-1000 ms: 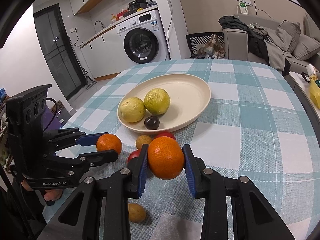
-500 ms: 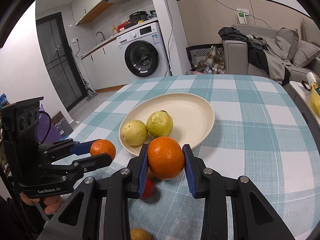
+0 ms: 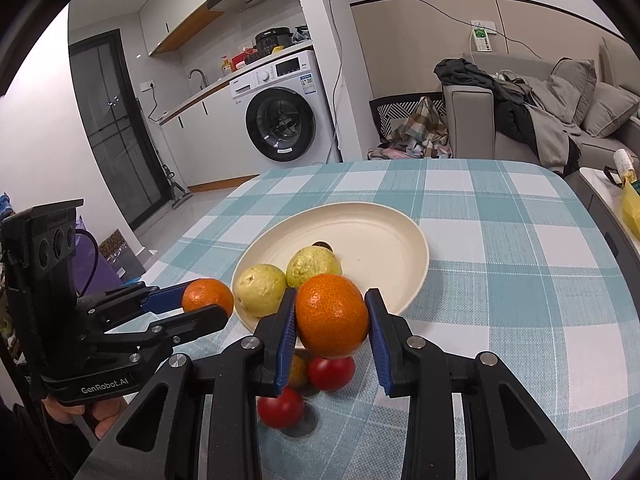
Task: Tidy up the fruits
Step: 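Carry the orange in the left tool while the right tool carries its orange over the plate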
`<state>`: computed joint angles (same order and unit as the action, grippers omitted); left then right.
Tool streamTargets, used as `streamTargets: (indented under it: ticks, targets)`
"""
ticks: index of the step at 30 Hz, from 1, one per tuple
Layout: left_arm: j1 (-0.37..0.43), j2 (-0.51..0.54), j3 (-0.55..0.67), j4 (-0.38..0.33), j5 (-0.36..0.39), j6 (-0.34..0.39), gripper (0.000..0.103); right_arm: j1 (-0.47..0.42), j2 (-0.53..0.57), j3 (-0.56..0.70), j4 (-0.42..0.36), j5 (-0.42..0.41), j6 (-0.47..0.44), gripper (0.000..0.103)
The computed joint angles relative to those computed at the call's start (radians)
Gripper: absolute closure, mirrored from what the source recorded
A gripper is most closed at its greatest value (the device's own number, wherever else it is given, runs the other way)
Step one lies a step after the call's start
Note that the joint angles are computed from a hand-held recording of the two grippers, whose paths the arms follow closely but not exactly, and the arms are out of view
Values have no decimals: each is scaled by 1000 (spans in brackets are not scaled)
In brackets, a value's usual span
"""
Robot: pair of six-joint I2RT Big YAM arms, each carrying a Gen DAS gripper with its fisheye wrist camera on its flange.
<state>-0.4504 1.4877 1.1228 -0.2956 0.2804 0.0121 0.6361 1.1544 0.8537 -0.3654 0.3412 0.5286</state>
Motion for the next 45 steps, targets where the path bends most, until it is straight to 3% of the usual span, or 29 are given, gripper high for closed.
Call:
streamTargets:
  ticks: [22,45]
  targets:
    - [-45,77,62,-9,-33,56,65,-39,31,-15,31,-38,24,69]
    - [-22,129,113,-42,-37,-6,65,-50,47,-9,21,-60,30,69]
